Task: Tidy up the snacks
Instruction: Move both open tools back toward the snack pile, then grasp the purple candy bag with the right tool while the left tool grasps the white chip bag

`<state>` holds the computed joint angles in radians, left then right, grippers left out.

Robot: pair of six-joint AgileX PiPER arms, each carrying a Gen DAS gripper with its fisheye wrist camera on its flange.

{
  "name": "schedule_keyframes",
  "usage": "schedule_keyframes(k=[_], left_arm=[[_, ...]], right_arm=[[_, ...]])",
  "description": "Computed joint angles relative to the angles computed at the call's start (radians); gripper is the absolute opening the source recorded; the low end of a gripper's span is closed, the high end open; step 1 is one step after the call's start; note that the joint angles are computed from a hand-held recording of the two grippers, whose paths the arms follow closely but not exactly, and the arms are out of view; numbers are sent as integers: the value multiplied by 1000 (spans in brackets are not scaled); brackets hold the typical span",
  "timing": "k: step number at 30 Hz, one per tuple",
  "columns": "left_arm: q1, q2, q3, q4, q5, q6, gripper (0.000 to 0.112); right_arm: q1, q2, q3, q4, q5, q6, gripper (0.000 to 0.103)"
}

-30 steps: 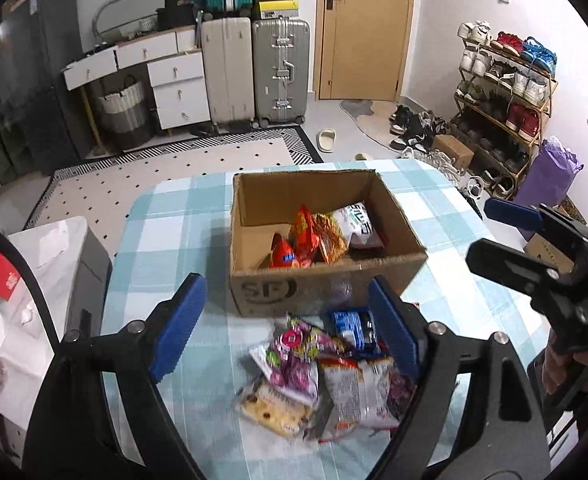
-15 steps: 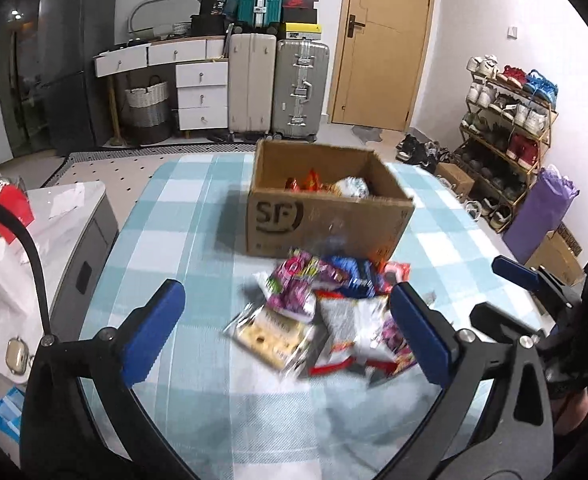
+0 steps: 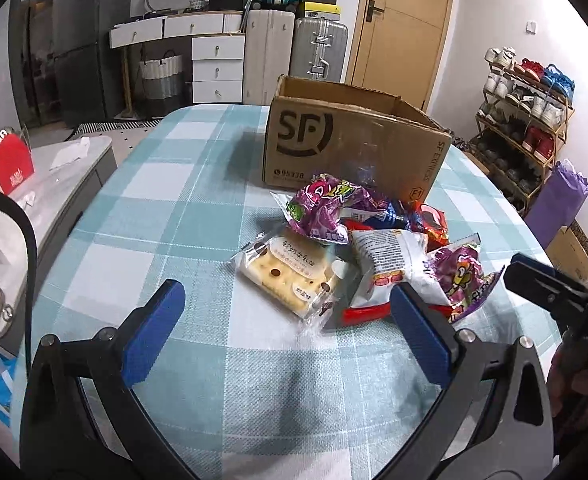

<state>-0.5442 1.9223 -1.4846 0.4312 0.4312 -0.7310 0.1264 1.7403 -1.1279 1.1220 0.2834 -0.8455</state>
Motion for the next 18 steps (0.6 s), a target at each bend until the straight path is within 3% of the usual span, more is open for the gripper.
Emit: schedule_keyframes(k=[7, 11, 14, 18], left_arm=[[16, 35, 4, -18, -53, 5, 102], [33, 61, -32, -94, -24, 48, 102], [61, 79, -52, -233, -18, 165, 102], [80, 97, -68, -321, -11, 227, 102]], right_arm=[[-25, 98, -99, -131, 102, 161, 102], [-23, 159, -162, -173, 148, 213, 102], [-13, 189, -195, -193, 157, 232, 101], [-1, 205, -230, -258, 172, 283, 87]])
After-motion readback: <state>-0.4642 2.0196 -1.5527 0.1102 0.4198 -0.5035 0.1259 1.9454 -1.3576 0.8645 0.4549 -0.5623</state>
